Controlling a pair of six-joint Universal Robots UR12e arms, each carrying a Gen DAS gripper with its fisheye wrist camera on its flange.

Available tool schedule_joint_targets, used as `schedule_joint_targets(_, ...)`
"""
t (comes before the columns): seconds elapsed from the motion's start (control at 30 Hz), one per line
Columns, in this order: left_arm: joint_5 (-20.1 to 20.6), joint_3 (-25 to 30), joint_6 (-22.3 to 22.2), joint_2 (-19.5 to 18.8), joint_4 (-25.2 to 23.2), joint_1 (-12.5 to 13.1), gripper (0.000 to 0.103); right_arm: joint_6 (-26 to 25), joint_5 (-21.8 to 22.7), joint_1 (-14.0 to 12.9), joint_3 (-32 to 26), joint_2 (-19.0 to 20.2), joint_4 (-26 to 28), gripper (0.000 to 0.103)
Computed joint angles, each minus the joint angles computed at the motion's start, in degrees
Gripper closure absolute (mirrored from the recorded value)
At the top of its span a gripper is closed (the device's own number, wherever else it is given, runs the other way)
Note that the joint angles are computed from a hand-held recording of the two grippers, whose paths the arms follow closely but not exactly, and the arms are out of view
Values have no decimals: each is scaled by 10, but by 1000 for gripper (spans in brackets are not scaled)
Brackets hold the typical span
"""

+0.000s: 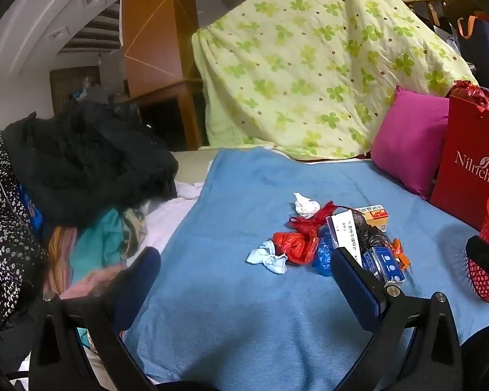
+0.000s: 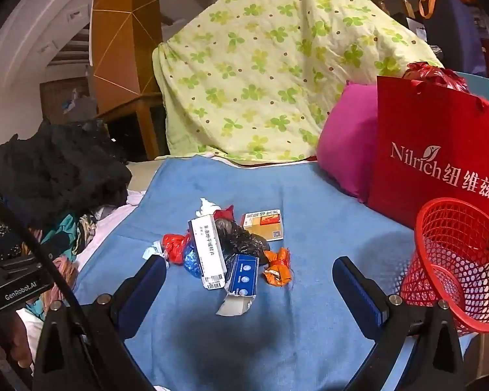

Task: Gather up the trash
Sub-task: 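Move both tools toward the pile of trash on the blanket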

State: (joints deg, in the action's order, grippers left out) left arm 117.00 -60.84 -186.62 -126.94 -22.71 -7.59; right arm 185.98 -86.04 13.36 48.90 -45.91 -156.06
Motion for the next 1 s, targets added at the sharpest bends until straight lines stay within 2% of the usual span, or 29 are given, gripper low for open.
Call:
schedule_joint_targets(0.4,-4,-1,2,-2,-13,1,0,4,8,-5,1,-1,18,0)
schedule_joint_targets(0.7,-7,4,2,-6,-23,2,0,6,2,-1,-8,12,3,0)
schedule_joint_targets(1.0,-10,7,0,-12,-37,3,0,18,21,-4,-31,27,36,0)
